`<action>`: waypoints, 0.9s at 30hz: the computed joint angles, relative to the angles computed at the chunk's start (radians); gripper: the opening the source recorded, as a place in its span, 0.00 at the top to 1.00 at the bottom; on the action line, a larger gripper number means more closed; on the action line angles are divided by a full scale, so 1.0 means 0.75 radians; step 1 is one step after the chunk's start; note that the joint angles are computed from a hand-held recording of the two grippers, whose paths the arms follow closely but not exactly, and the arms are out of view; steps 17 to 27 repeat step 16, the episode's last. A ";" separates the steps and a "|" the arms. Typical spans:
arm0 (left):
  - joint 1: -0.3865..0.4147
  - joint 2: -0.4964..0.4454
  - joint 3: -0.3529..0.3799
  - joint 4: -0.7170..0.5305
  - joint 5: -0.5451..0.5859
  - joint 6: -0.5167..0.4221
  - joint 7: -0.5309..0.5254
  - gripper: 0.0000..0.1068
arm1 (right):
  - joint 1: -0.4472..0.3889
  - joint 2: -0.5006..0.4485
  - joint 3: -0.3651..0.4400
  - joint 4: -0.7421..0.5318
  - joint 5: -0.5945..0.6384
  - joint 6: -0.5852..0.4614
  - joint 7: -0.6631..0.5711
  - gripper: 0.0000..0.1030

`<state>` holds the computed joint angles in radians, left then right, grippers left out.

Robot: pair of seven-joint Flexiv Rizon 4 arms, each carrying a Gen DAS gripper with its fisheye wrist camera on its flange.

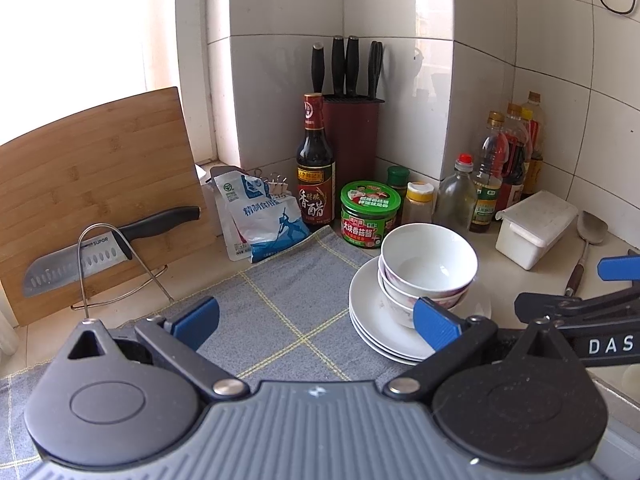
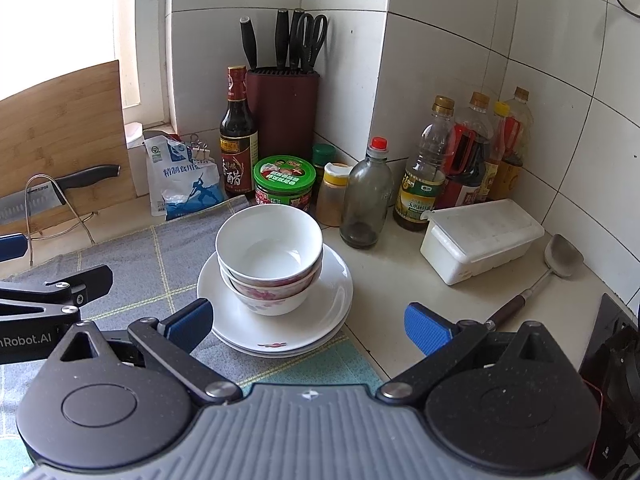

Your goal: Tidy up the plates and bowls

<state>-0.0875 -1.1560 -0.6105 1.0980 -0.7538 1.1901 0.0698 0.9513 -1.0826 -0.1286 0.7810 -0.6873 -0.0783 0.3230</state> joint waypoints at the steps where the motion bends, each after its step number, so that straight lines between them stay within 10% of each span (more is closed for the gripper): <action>1: -0.001 0.000 0.001 0.000 0.000 0.002 0.001 0.04 | 0.000 0.000 0.000 0.000 -0.001 0.000 0.000 0.00; 27: 0.011 0.015 -0.016 0.029 -0.011 0.016 0.021 0.04 | 0.012 -0.017 -0.007 -0.036 -0.003 -0.041 -0.005 0.00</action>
